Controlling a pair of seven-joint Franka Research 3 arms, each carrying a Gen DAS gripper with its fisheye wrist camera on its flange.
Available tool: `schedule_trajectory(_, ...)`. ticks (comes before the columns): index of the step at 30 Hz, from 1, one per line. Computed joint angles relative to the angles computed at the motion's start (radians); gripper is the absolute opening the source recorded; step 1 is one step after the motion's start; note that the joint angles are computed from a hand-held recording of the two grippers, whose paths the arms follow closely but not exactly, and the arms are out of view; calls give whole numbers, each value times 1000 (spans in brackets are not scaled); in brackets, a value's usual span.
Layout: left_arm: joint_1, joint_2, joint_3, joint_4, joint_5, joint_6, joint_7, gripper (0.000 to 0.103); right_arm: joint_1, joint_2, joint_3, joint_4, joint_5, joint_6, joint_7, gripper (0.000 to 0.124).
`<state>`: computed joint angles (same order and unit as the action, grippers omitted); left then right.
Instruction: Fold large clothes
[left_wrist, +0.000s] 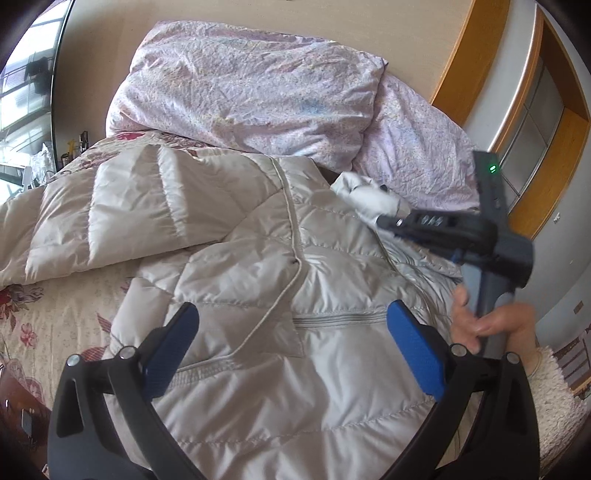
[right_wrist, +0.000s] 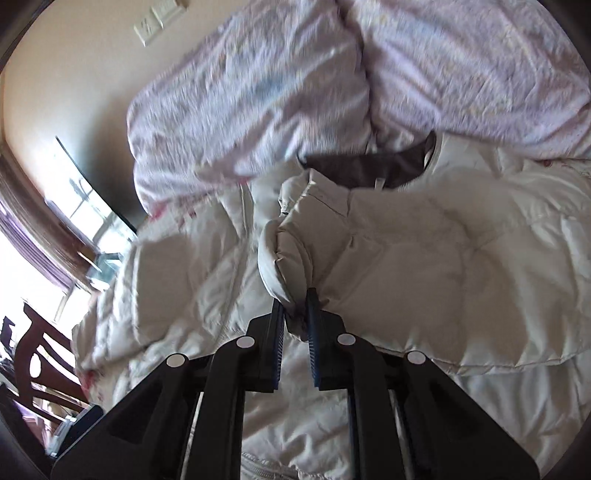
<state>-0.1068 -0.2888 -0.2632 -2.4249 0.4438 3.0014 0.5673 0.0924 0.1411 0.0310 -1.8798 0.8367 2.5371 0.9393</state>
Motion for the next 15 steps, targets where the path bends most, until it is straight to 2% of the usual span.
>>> schedule_trajectory(3,13,-7,-8,-4,14,-3,-16,101,34,17,-4,-13,-141,39,70,15)
schedule_trajectory(5,24,-11,-15,-4,29,-6,-24,101,46,34,-10,0,-243,21,109,23)
schedule_trajectory(7,34,-12,-25,-1,48,-8,-35,101,41,38,0,10,-262,-20,86,59)
schedule_trajectory(9,37,-14,-28,-1,63,-7,-39,101,35,14,11,-2,-241,-46,32,71)
schedule_trajectory(12,53,-20,-45,3,97,-16,-58,101,34,-47,14,-46,-183,-10,-54,71)
schedule_trajectory(15,53,-25,-46,3,116,-22,-70,101,36,-57,-7,-43,-172,92,-13,71)
